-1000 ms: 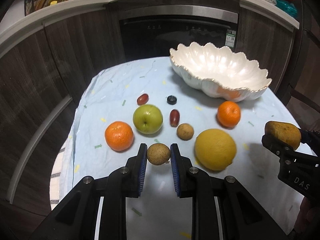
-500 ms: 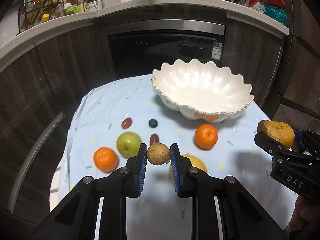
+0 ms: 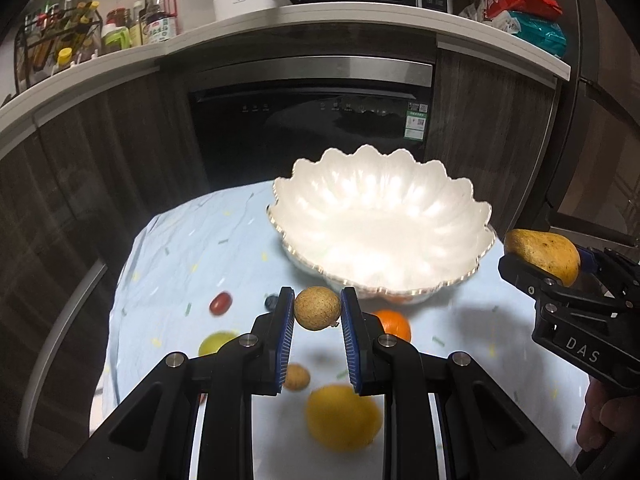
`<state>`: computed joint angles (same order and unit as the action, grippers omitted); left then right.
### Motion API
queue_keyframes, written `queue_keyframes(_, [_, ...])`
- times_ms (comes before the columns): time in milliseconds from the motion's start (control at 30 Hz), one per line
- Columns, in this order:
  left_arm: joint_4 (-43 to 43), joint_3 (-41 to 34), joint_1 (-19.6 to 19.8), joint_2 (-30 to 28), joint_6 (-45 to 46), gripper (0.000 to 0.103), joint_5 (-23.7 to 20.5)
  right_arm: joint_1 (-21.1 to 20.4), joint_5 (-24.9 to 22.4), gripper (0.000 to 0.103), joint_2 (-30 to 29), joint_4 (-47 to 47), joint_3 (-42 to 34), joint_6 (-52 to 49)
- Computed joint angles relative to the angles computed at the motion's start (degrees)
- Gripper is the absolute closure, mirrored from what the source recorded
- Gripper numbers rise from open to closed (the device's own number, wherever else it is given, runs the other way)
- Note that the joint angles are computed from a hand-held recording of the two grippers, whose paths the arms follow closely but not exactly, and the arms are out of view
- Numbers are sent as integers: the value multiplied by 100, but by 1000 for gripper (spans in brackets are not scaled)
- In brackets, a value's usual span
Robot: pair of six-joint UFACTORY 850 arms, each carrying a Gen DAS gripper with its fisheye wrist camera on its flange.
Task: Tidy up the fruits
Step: 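Carry the mango and kiwi over the white bowl and release both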
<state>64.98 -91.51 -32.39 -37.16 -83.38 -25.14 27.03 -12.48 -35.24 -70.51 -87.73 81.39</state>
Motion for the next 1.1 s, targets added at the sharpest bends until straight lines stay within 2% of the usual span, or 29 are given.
queue_keyframes(267, [-421, -651, 120, -421, 587, 79, 113, -118, -47, 35, -377, 638, -627, -762])
queue_keyframes(700, [-1522, -1964, 316, -1275, 2022, 79, 98, -278, -305, 35, -1114, 2990, -1739, -3153])
queue_keyframes(1100, [-2642, -2877, 441, -1930, 3199, 79, -127, -330, -557, 35, -1572, 3958, -2395, -4197])
